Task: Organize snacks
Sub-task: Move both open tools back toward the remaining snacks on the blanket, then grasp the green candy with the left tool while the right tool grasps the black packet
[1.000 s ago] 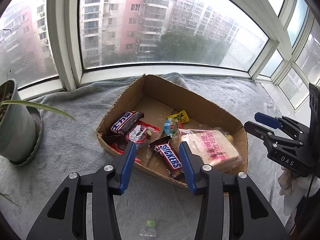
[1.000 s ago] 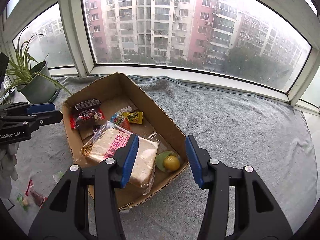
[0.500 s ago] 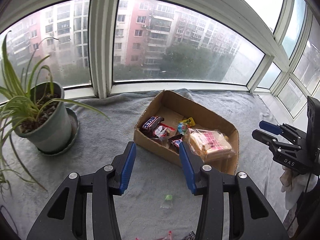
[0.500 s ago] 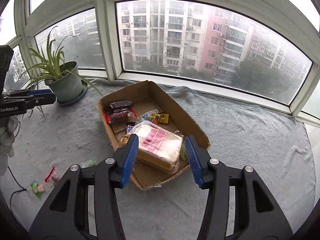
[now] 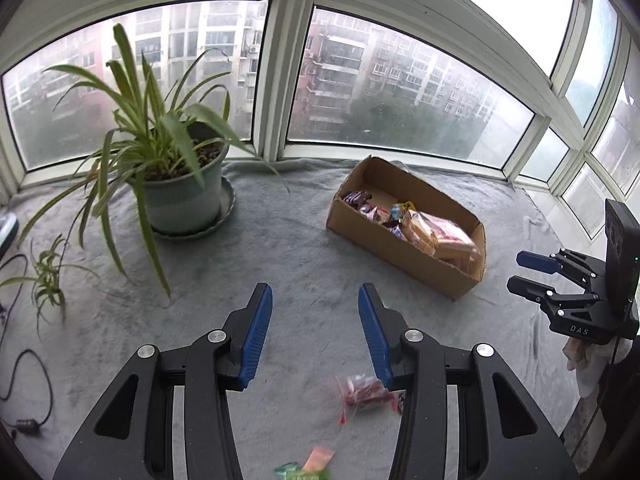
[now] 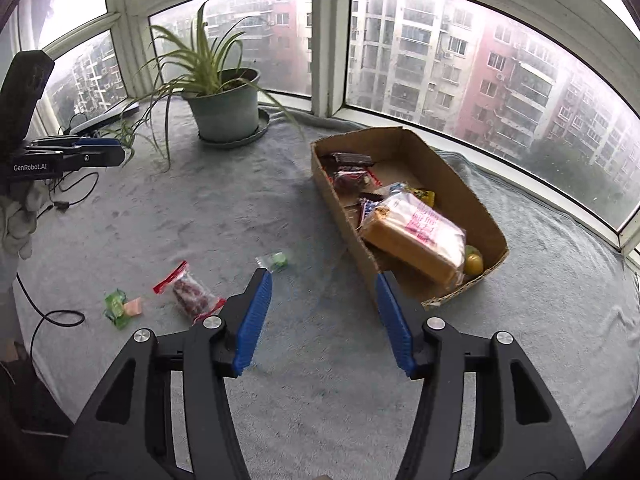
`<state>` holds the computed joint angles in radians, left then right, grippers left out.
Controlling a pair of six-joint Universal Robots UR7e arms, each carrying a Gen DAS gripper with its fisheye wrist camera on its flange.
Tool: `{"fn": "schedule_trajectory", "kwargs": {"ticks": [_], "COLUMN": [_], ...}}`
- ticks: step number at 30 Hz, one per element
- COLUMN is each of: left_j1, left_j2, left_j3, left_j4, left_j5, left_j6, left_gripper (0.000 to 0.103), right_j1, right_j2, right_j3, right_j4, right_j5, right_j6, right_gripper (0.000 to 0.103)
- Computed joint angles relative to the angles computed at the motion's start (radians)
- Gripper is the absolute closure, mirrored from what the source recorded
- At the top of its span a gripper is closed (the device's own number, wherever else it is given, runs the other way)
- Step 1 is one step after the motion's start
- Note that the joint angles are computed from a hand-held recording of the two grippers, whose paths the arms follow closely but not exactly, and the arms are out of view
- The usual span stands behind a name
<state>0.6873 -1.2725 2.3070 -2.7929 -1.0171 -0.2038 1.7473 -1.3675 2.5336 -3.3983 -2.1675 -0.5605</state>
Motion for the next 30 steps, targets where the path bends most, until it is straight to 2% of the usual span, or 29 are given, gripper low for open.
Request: {"fn": "schedule_trajectory", "kwargs": {"ticks": [4, 14, 17, 20, 30], "left_j1": [-0.004, -0.053, -0.075, -0.100, -0.091], "left_j2": [-0.077, -0.210, -0.214, -0.197, -0.134], "left_j3": [0.069, 0.233, 0.273, 0.308, 0.327], "left_j4": [0.061, 0.239, 0.252, 0.232, 0.185], "left_j5": [-0.005, -0.039, -0.060, -0.049, -0.013], "left_j6": [-0.051, -0.173, -0.201, -0.225, -0.231], "left_gripper": [0.051, 0.051, 0.050, 0.043, 0.043], "right_j1": [0.003, 0.003, -0.001, -0.001, -0.011], "right_j2": [0.031, 0.154, 0.194, 0.233, 0.327], "right_j3": [0.024, 0.047, 0.035, 0.019, -0.048], "right_j4": [0.031, 0.081, 0.104, 0.122, 0.159], "right_j5": [0.006, 0.021, 0.018, -0.002, -0.056], "right_j6": [-0.014, -0.093, -0.127, -0.162, -0.250], "right_gripper": [0.046, 0.046, 0.046, 0.046, 0.046]}}
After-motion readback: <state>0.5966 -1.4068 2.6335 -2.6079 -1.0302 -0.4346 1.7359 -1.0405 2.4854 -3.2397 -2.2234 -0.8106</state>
